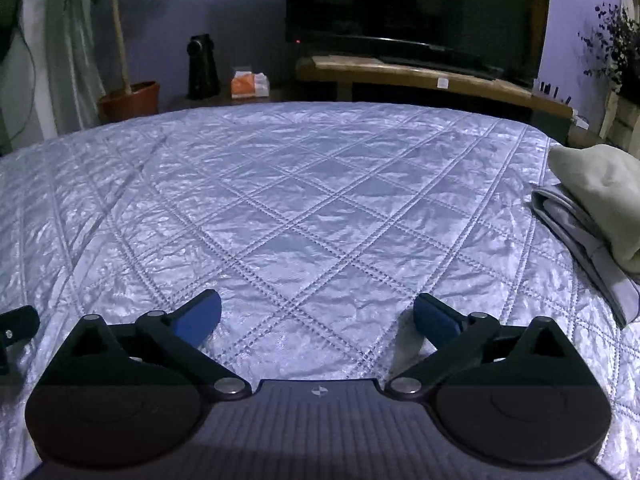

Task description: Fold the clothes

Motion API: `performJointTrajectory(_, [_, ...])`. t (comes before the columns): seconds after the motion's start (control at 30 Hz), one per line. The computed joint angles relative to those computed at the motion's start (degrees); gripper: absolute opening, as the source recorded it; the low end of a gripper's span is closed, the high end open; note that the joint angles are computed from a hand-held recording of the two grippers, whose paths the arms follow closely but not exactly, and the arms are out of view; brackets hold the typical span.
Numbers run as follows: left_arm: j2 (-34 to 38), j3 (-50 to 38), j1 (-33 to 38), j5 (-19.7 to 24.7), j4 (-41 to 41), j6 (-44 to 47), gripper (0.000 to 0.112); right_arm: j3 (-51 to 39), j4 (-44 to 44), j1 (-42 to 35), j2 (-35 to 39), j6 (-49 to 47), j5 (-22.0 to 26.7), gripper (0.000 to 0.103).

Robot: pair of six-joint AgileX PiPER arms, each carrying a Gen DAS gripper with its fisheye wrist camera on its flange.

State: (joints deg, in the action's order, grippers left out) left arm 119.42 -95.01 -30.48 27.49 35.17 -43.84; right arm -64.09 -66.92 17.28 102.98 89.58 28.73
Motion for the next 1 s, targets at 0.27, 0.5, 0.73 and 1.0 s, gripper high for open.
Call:
performJointTrajectory(0.27, [-0.89, 1.32, -0.14, -0.64, 0.49, -2.19, 0.102, -0.19, 1.09, -0.02, -0.13, -1.41, -0.14, 0.103])
performJointTrajectory(0.5, [-2.37, 2.51, -0.32, -0.37, -0.88, -6.57, 0.102, 0.11, 16.55, -0.42, -3.49, -18.13, 0.27, 0.103])
performJointTrajectory(0.73, [-0.42, -2.11, -1.91, 4.99, -4.0, -0.58, 0.102, 2.38, 21.06, -0.68, -6.43, -22.22, 2.02, 0.103])
performJointTrajectory(1.0, [-1.67, -0.95, -2.44, 1.61, -9.96, 6.45, 0.102, 2.4, 14.85, -1.51, -6.62, -8.81, 10.97, 0.102])
